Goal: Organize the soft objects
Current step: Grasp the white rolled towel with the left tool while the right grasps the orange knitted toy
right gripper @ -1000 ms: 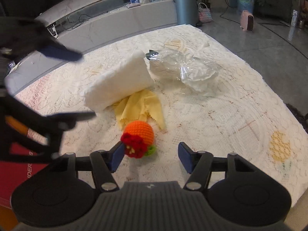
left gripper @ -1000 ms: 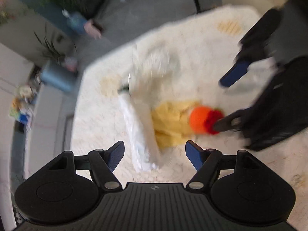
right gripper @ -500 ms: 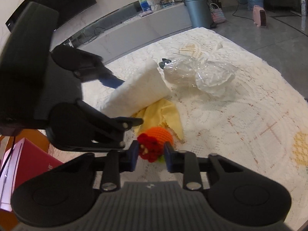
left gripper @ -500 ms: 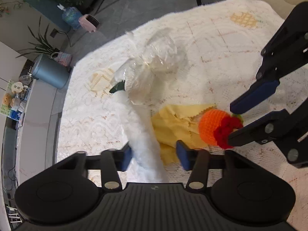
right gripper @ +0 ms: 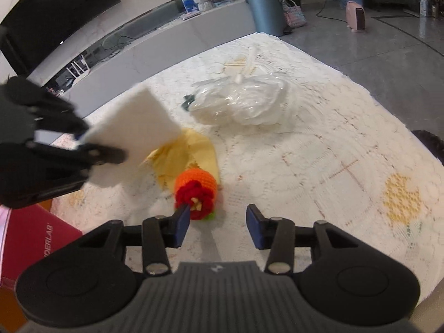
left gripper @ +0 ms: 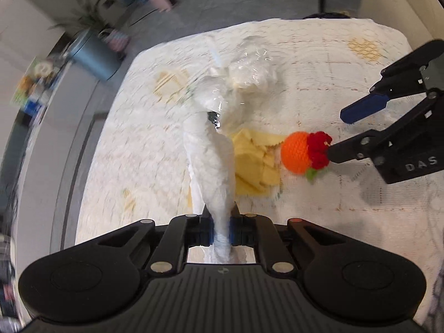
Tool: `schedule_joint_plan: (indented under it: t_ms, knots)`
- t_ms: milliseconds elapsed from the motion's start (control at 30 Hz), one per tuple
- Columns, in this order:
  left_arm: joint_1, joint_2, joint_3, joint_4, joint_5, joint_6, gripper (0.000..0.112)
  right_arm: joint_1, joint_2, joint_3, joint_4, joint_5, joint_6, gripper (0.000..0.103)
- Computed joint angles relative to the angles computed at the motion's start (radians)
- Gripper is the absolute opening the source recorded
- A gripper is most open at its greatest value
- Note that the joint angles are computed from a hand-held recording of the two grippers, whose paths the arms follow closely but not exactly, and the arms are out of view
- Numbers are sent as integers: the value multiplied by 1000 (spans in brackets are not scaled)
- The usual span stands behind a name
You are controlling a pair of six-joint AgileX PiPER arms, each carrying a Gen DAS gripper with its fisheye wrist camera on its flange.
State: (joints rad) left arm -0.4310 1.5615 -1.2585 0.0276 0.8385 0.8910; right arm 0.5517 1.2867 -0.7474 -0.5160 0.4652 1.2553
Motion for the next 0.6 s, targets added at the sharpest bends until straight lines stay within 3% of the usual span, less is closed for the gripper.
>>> schedule_joint_plan:
  t_ms: [33,100,200,300,367,467,600]
  knots:
    - [2,-9,-5,6,23,-36,11,-2,-2,4,-17,-16,26,58]
    - [24,-22,-22,-36,73,-56,11,-1,-5,12,-56,-55,65,61]
    - [54,-33,-47,-100,125,-55,11,-6,27,-4,-31,-104,18,61]
    - [69,-26,-70,-108,163,-94,11,8,84,-49,-53,-81,8,60]
    - [79,-13,-87,-108,202,-125,11,9,112,-69,-65,-64,0,57]
    - [80,-27,-57,-84,188,-164,11,14,145,-87,-100,-42,39,39]
    - [86,-46,-44,-98,176,-176,11,38,141,-85,-175,-16,97,37]
